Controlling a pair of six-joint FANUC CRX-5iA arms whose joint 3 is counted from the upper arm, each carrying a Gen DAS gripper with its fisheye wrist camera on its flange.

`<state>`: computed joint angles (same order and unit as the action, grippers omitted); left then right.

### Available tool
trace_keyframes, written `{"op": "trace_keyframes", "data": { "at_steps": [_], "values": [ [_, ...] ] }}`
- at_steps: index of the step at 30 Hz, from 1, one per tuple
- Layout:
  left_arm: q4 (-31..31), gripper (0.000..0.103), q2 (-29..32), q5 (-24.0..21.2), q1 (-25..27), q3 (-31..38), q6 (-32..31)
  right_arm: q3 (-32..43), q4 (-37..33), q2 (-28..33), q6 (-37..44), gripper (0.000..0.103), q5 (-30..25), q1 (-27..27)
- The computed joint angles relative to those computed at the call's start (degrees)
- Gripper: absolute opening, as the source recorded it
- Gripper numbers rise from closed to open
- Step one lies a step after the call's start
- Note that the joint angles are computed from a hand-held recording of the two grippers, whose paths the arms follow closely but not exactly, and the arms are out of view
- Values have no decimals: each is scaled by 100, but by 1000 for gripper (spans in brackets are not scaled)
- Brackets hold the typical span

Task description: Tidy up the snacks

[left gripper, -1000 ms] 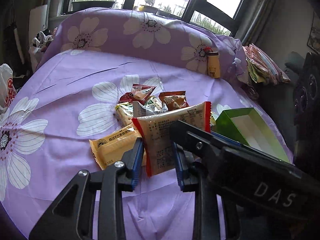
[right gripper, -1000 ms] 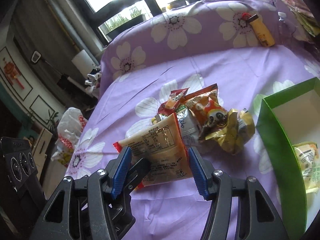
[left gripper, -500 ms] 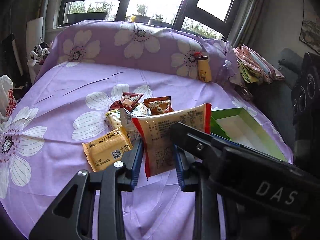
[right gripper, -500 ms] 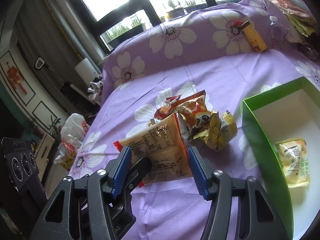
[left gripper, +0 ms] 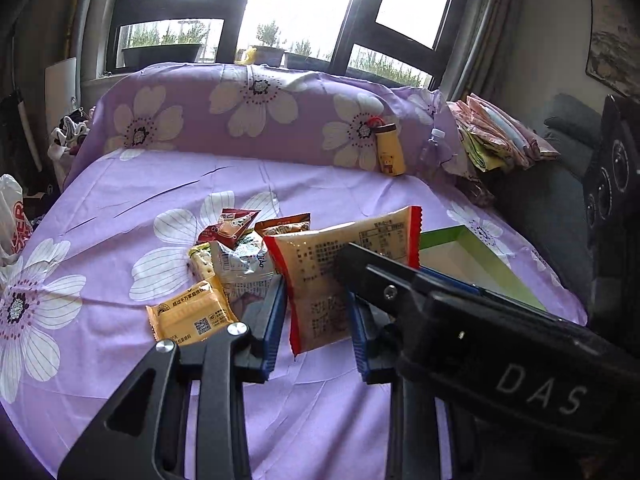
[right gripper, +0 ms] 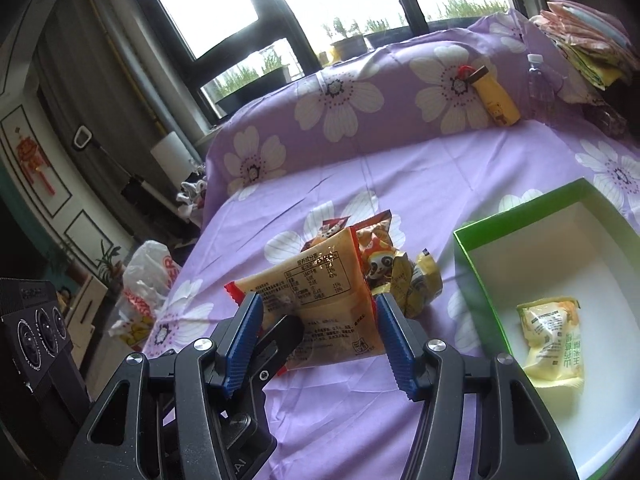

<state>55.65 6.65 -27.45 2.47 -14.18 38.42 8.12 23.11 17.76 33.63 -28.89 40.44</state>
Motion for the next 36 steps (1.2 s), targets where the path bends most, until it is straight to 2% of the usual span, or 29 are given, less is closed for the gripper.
{"op": "trace_keyframes", "data": {
  "at_steps": [8,15,20,27,36],
  "values": [
    [52,28,36,69,-204,105,-13,-268,187,-214,-332,61,150,-130],
    [-197,28,98,98,-349,287,196,-352,38,-344,-294,61,188,-245],
    [-251,28,182,34,-449,431,246,-543,318,-455,-644,61,271,-328],
    [-437,28,281,35,-583,615,377,-566,44,-546,-483,61,295,-474],
    [-397,29,352,50,-745,727,334,-896,414,-744,-972,61,514,-580]
  ]
}}
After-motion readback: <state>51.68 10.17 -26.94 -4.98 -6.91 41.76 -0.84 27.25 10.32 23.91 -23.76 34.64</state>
